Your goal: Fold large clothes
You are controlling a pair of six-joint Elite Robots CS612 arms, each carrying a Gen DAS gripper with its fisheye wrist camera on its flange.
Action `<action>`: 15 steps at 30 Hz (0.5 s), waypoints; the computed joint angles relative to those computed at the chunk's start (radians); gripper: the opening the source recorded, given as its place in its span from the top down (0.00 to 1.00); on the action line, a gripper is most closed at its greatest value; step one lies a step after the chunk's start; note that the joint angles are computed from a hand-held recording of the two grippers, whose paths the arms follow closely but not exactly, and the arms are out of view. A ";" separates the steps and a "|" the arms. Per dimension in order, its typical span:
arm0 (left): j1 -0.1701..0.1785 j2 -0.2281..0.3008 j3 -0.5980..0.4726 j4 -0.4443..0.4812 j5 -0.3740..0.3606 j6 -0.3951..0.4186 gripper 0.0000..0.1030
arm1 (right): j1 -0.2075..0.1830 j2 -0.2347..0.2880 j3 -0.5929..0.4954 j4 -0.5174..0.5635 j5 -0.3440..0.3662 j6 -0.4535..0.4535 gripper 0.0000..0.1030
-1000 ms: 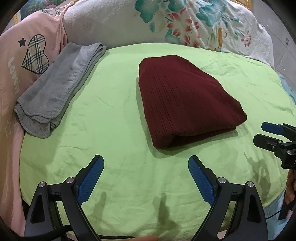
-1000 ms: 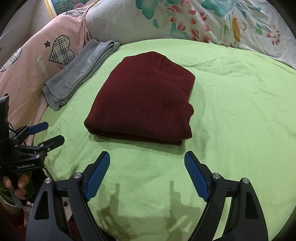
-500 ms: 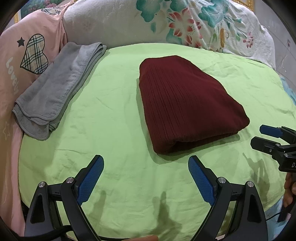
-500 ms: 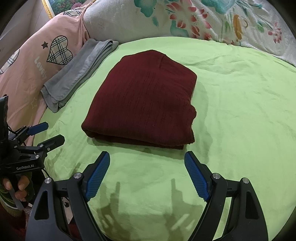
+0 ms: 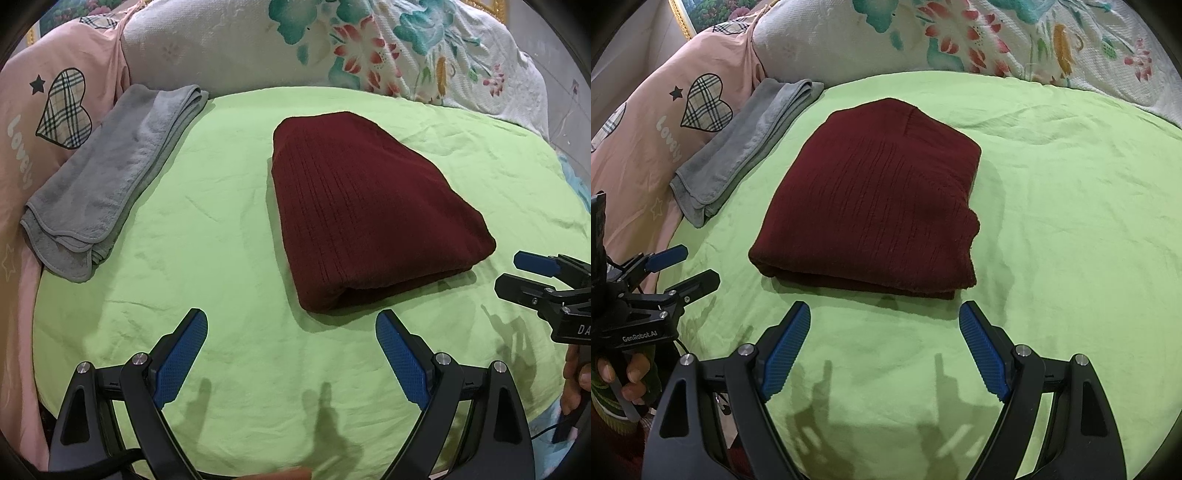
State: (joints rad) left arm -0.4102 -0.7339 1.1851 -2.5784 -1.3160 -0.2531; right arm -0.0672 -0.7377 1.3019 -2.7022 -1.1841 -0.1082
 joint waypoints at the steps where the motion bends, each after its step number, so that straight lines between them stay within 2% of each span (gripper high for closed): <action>1: 0.000 0.000 0.000 -0.002 0.000 -0.001 0.10 | 0.000 0.000 -0.001 0.001 0.000 0.000 0.20; 15: 0.000 -0.007 0.014 -0.038 0.008 0.001 0.10 | -0.001 -0.002 0.002 -0.026 0.005 0.015 0.20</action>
